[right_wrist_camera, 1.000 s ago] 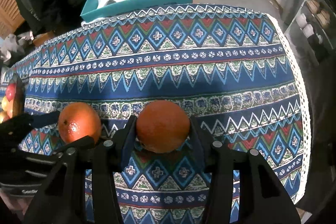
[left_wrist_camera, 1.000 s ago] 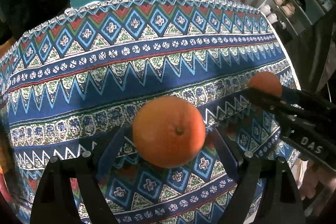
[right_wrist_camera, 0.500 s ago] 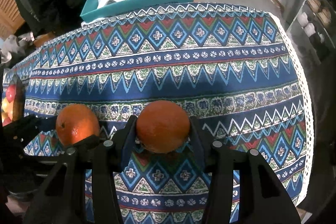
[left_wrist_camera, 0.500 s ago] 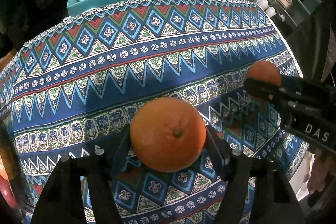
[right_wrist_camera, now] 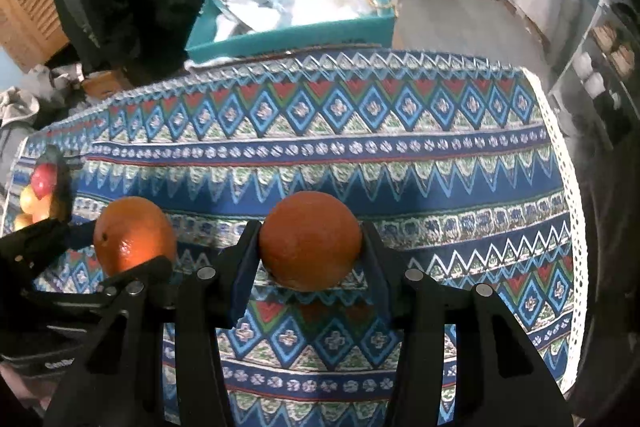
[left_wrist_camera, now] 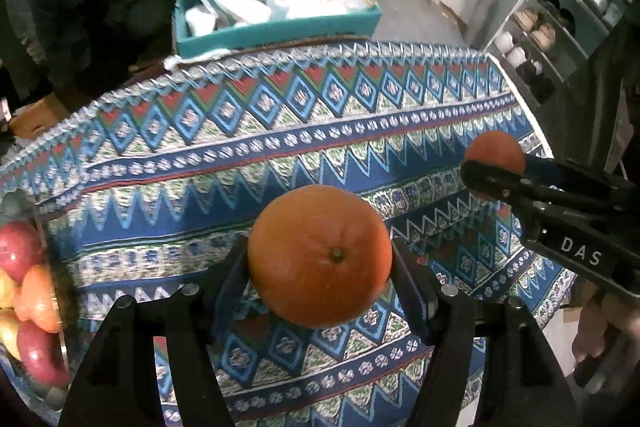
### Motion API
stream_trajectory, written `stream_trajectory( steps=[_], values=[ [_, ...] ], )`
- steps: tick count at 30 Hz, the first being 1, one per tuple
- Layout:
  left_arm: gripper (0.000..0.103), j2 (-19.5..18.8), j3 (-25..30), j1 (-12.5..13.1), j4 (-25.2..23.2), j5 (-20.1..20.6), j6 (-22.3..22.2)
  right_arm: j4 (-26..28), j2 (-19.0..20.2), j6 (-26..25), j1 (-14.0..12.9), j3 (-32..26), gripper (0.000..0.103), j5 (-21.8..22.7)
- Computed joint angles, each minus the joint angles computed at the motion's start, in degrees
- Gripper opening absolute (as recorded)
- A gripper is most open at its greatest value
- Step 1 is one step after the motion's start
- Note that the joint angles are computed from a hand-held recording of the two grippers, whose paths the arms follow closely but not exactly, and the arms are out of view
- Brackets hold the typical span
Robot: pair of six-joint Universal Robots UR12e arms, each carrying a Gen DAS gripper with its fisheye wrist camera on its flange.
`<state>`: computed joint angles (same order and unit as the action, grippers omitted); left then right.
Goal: Organize fruits
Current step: 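Carry the orange with the right tool while the left tool carries its orange toward the bowl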
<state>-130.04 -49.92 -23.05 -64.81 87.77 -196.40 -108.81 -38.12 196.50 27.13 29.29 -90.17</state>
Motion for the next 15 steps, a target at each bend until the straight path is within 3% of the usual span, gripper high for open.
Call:
stream_trajectory(
  steps=[15],
  values=[
    [0.070,6.14,-6.13,0.39,7.17,2.56,-0.89,-3.22,0.99,-3.34,1.81,-5.51,0.048,0.91]
  ],
)
